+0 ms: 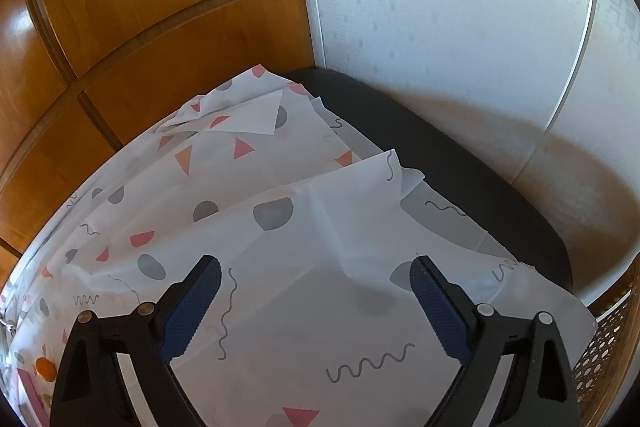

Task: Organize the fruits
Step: 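Reach the left gripper to the dark round root and grasp it, then carry the dark root into the pink tray and open the left gripper, then reach the right gripper to the orange carrot and close on it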

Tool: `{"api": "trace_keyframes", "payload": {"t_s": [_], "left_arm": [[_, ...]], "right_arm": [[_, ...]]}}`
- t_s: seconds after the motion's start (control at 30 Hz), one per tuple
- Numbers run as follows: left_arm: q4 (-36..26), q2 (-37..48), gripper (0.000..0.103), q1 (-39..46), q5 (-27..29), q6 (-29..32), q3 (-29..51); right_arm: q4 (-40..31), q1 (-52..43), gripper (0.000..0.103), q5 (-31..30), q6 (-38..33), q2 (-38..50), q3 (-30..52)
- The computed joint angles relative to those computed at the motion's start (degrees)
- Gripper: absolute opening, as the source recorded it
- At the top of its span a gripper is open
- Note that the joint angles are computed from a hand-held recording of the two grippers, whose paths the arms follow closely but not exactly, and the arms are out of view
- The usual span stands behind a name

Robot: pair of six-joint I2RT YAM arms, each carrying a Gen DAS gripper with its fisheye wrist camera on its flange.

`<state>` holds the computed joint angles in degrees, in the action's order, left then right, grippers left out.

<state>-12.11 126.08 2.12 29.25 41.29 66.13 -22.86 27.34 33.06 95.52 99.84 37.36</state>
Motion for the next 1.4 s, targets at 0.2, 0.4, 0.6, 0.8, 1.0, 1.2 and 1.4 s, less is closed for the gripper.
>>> {"api": "trace_keyframes", "payload": {"t_s": [0.2,0.4,0.6,0.8,1.0,1.2,1.4], "left_arm": [[-0.05,-2.44,0.045,8.93,5.0,-8.08,5.18],[-2.4,9.24,0.045,13.78,-5.33,-17.96,24.06],[-2.41,15.01,0.063,14.82,-12.08,-21.84,31.83],[-0.25,11.94,0.067,16.69,-10.42,-24.08,26.89],[3.77,5.87,0.067,19.35,-8.61,-23.34,16.2],[7.71,0.59,0.068,22.01,-6.53,-20.6,7.76],[10.77,-3.72,0.068,24.26,-5.47,-20.23,1.97]], "right_arm": [[0.29,0.34,0.096,0.03,-0.15,-0.16,-0.12],[-0.13,0.83,0.095,-0.01,-1.83,0.71,1.17],[-0.83,1.66,0.095,0.22,-2.2,1.47,2.37],[0.41,0.96,0.095,-0.81,-3.33,1.82,2.2],[2.57,1.01,0.094,-1.65,-4.52,1.77,1.75],[6.84,1.63,0.09,-2.29,-8.77,1.65,1.76],[11.91,1.85,0.086,-4.2,-14.17,2.15,2.18]]}}
